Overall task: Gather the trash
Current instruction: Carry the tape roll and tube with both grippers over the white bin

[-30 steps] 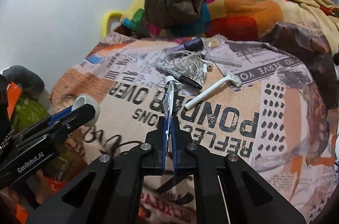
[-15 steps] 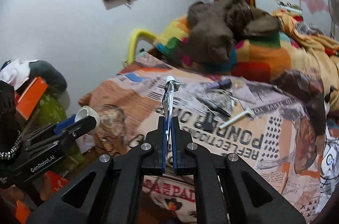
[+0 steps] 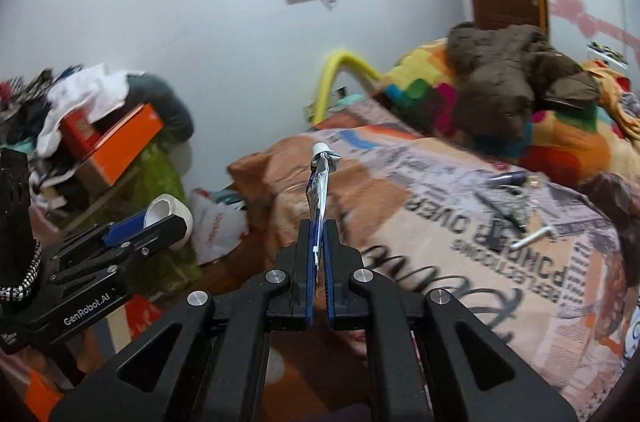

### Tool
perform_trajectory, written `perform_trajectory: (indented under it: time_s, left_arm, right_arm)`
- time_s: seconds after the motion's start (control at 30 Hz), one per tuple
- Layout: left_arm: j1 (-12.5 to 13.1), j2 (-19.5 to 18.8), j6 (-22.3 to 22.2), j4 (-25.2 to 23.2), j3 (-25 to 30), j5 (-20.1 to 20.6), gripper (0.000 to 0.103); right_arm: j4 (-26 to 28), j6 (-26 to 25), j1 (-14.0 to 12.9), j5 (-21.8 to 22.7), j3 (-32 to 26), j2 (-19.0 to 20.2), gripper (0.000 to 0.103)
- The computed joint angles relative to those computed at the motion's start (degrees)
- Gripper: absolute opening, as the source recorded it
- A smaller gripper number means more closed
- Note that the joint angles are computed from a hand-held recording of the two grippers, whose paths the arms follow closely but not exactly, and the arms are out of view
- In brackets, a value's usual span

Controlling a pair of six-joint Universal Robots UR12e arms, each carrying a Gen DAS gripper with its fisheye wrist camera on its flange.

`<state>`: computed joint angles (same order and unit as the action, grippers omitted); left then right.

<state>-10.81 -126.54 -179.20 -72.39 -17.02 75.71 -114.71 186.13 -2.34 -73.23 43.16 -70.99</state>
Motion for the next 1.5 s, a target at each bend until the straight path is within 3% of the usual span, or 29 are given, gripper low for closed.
perform_trajectory:
  time_s: [0.27,0.6,0.87,1.17,1.5]
  left_arm:
    - [4.1,8.8,-2.0,6.3,-16.4,2.0,0.038]
    - [8.7,15.0,-5.7,6.9,-31.0,5.1,0.038]
    - [10.8,16.7,-9.9,4.7,-37.5,6.1,0.038]
    - [11.9,17.2,-11.8,0.1,-43.2,6.3,0.038]
    - [12.4,15.8,-12.9,-6.3,-46.0,4.8,0.038]
  right_arm:
    - [5.1,-3.6,4.1,2.3,-3.3,2.9,0.004]
    - [14.5,-8.9,8.3,4.2,-7.5,6.9,0.004]
    - [23.0,-12.9,10.7,4.9,-8.8,9.7,0.004]
    - [33.5,-13.4,12.2,5.3,-10.2,13.0,0.004]
    - [47.7,-14.2,13.1,5.1,-19.9,21.2,0.004]
